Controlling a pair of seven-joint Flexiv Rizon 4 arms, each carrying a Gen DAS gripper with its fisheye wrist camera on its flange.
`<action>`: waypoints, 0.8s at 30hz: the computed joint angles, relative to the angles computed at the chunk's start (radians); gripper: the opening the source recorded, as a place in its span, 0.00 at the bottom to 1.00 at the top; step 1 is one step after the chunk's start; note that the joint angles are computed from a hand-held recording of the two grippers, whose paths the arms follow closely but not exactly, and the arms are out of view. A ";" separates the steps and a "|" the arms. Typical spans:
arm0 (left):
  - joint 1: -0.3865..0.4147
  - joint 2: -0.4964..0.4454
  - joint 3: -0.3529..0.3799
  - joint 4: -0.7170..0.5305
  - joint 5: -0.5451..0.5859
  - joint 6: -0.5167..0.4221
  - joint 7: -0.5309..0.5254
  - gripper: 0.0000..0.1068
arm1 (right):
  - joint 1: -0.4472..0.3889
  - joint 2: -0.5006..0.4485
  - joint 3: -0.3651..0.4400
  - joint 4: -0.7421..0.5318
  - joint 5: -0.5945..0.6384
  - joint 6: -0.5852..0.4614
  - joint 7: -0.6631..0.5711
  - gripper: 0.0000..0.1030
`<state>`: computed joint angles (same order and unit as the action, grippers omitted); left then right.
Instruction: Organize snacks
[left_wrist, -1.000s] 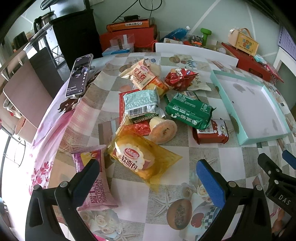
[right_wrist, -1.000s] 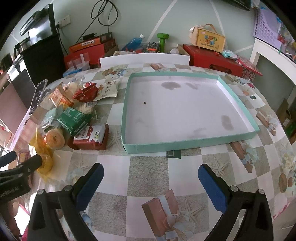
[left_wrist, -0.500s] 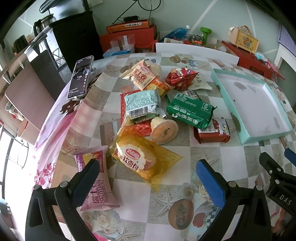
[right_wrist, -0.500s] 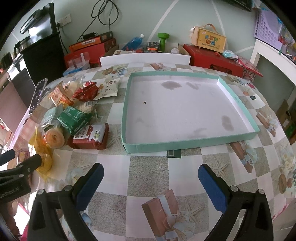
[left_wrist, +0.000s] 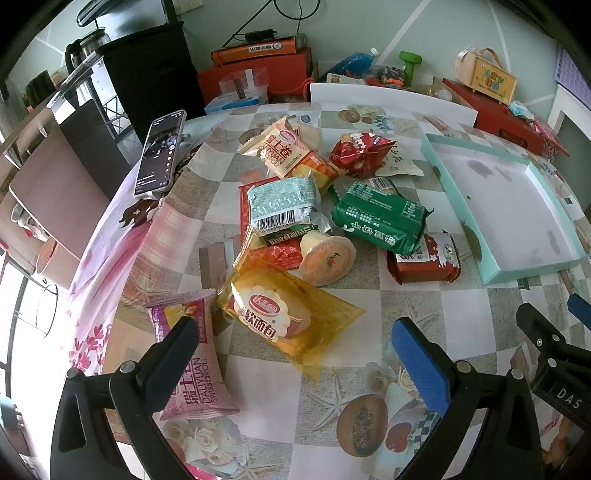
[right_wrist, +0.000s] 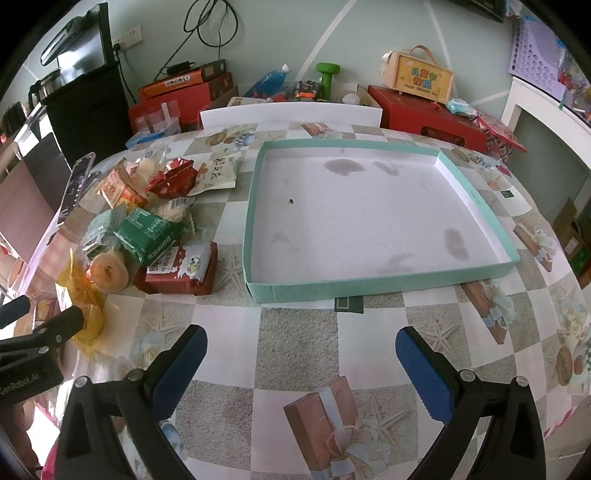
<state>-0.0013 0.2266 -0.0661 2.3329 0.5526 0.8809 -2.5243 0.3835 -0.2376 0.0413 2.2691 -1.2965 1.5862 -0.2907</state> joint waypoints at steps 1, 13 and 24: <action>0.000 0.001 0.001 0.001 -0.001 0.001 -0.001 0.96 | 0.000 0.000 0.000 0.000 -0.002 0.000 0.000 1.00; 0.054 0.123 0.110 0.120 -0.182 0.175 0.223 0.96 | 0.034 0.005 0.011 -0.006 0.210 0.087 -0.198 1.00; 0.137 0.159 0.133 0.245 -0.339 0.206 0.346 0.81 | -0.040 -0.066 0.288 -0.104 0.494 0.060 -0.491 1.00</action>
<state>0.1353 0.3859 0.0665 2.5778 0.2140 1.0871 -2.1787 0.3439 -0.3033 0.3295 2.1648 -0.8028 1.6465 -0.7813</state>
